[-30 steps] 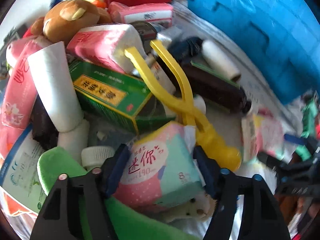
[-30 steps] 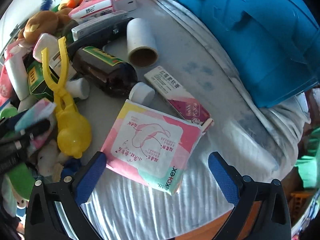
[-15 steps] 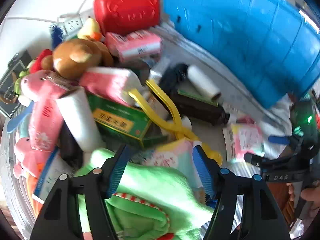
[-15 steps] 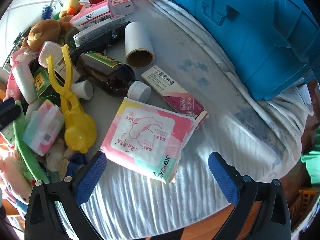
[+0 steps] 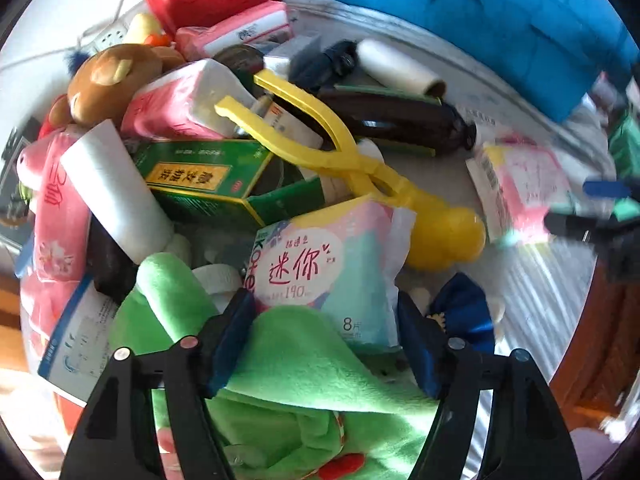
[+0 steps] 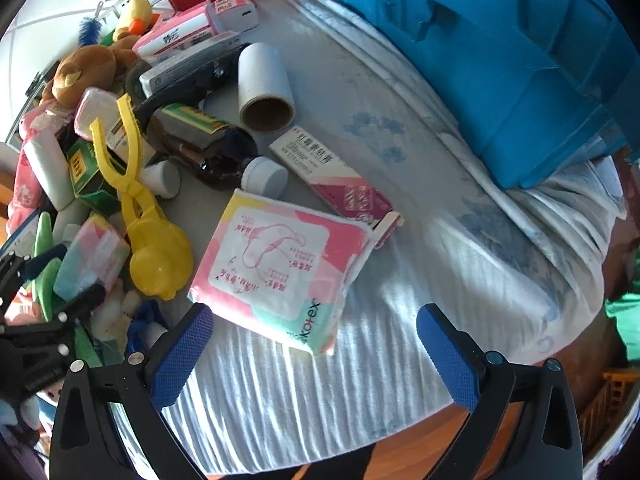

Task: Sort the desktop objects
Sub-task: 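Reach the left gripper to the pink-teal tissue pack while the right reaches the pink pad packet, then grasp the pink-teal tissue pack with the left gripper while the right grasps the pink packet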

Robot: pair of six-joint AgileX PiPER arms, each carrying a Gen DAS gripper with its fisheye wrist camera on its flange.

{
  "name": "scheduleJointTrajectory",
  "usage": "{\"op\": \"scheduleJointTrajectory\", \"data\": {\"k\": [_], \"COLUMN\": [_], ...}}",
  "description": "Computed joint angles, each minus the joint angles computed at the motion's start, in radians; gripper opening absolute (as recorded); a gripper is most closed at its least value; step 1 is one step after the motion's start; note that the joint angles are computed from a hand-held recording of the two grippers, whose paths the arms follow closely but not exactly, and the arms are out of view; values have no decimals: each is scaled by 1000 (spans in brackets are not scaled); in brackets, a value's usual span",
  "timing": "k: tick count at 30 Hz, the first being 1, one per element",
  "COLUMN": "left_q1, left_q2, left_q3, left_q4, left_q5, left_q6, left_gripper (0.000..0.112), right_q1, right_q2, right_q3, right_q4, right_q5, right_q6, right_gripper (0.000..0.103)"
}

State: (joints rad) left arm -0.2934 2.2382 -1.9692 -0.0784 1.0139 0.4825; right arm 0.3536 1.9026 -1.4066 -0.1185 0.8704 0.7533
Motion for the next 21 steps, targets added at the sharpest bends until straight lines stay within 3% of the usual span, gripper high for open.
{"op": "scheduleJointTrajectory", "data": {"k": [4, 7, 13, 17, 21], "left_q1": [-20, -30, 16, 52, 100], "left_q2": [39, 23, -24, -28, -61], "left_q3": [-56, -17, -15, -37, -9], "left_q4": [15, 50, -63, -122, -202], "left_q5": [-7, -52, -43, -27, -31], "left_q6": [-60, -82, -44, -32, -24], "left_gripper": [66, 61, 42, 40, 36], "right_q1": [4, 3, -5, -5, 31], "right_q2": [38, 76, 143, 170, 152], "right_q3": [-48, -99, -177, -221, -240], "right_q4": [3, 18, 72, 100, 50], "right_q5": [11, 25, 18, 42, 83], "right_q6": [3, 9, -10, -45, -50], "right_gripper": [103, 103, 103, 103, 74]}}
